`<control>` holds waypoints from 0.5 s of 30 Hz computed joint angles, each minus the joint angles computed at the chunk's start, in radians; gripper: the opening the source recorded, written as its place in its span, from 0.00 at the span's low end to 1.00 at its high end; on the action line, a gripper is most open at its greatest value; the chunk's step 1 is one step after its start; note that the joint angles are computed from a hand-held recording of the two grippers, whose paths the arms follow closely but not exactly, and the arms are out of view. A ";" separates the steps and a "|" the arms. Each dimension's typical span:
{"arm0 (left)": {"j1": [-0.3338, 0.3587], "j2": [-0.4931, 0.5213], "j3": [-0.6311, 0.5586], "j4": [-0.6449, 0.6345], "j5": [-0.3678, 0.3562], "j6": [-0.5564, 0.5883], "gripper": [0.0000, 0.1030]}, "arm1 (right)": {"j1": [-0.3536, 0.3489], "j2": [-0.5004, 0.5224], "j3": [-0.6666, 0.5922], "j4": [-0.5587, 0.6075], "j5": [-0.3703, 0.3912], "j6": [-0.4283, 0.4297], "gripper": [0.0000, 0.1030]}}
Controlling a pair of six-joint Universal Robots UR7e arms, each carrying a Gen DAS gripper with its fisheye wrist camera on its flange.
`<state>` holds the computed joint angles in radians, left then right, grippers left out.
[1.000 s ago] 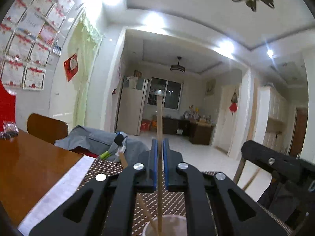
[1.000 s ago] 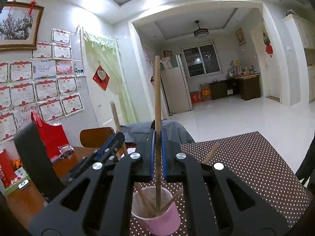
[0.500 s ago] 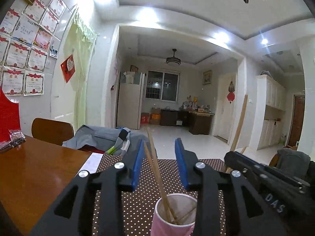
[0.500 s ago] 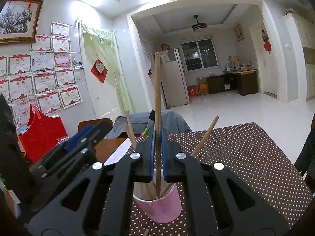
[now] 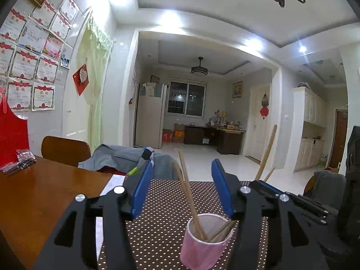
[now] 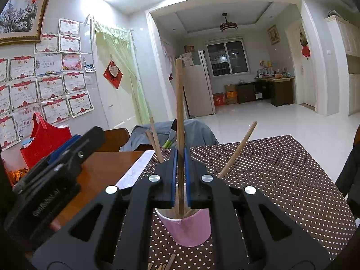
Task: Organize utensils
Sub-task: 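Open the left tool to drop its chopstick in the cup while the right tool releases its own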
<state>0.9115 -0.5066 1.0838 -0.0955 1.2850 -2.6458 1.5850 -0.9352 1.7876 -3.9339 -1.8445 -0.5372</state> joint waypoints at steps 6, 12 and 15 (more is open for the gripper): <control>0.000 -0.029 0.024 0.017 -0.009 -0.008 0.55 | 0.018 0.000 0.005 0.000 -0.034 -0.013 0.08; -0.003 -0.055 0.047 0.050 -0.041 -0.001 0.56 | 0.034 -0.005 0.017 -0.004 -0.072 -0.008 0.33; -0.004 -0.071 0.060 0.067 -0.061 -0.001 0.56 | 0.039 -0.011 0.034 -0.026 -0.078 -0.008 0.43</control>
<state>0.9080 -0.5780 1.1433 -0.0289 1.2245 -2.6471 1.6242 -0.9464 1.8217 -3.9601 -1.9225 -0.5451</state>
